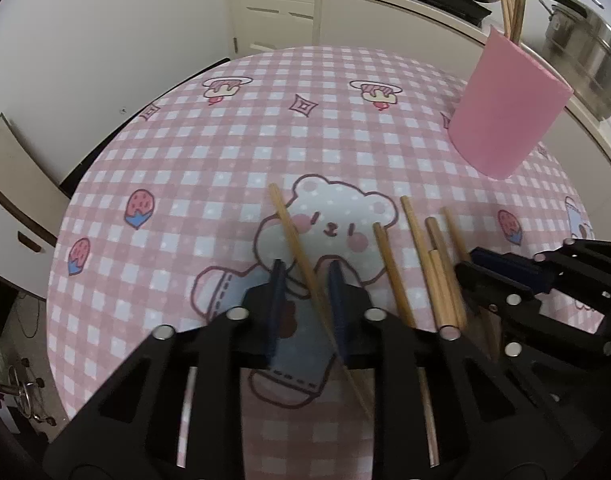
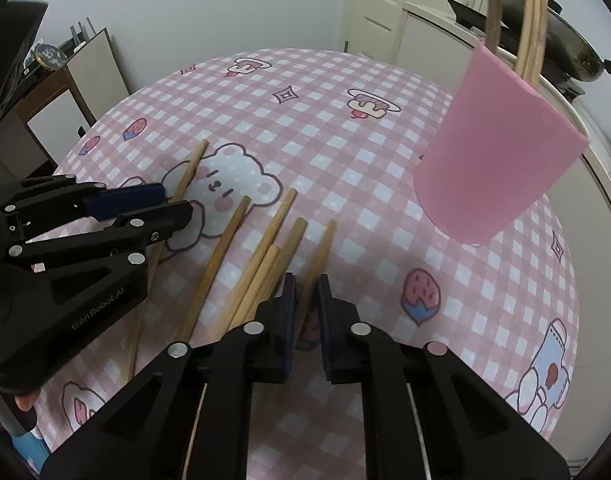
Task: Organize utensils
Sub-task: 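Lower both grippers onto the loose chopsticks and close on one each, then lift chopsticks upright and carry them over the pink cup with both grippers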
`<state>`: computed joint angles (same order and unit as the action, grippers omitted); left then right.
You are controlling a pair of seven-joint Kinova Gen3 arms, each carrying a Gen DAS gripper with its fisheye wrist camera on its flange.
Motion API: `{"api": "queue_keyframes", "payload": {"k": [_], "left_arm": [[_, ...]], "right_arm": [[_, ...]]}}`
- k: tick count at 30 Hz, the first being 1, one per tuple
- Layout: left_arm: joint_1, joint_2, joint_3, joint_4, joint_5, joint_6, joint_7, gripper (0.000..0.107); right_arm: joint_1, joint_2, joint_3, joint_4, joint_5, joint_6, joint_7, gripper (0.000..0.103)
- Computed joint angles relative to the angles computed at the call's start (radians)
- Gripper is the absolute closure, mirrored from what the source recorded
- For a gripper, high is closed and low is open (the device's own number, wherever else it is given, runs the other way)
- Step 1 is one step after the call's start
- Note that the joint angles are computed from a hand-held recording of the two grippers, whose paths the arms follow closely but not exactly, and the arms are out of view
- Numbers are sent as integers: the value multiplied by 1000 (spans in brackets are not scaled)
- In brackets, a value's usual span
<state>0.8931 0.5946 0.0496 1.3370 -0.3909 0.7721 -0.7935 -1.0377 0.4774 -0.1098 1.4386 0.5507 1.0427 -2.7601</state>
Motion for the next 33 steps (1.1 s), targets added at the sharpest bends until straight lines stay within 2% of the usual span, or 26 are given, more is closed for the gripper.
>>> {"api": "queue_keyframes", "payload": {"k": [6,14,18,21,33], "left_arm": [[-47,-29,32,48,63,-69,-20,99],[-27,-105,23,107,57,-128,-1,101],[3,-159,14,127,14,-147,36,101],[48,-204,-5,138,-62,-148,95,101],[111,-304,45,140,-309,-193,271,101]], "right_arm": [[0,-24,0,33,9,-34,-23,98],[-11,-99,-14,87,65,-68,-99,98],[-29,-154,-31,106,128,-51,-150,98],[-38,-201,-54,131,185,-44,-202,98],[-56,-326,-178,161,418,95,-353,98]]}}
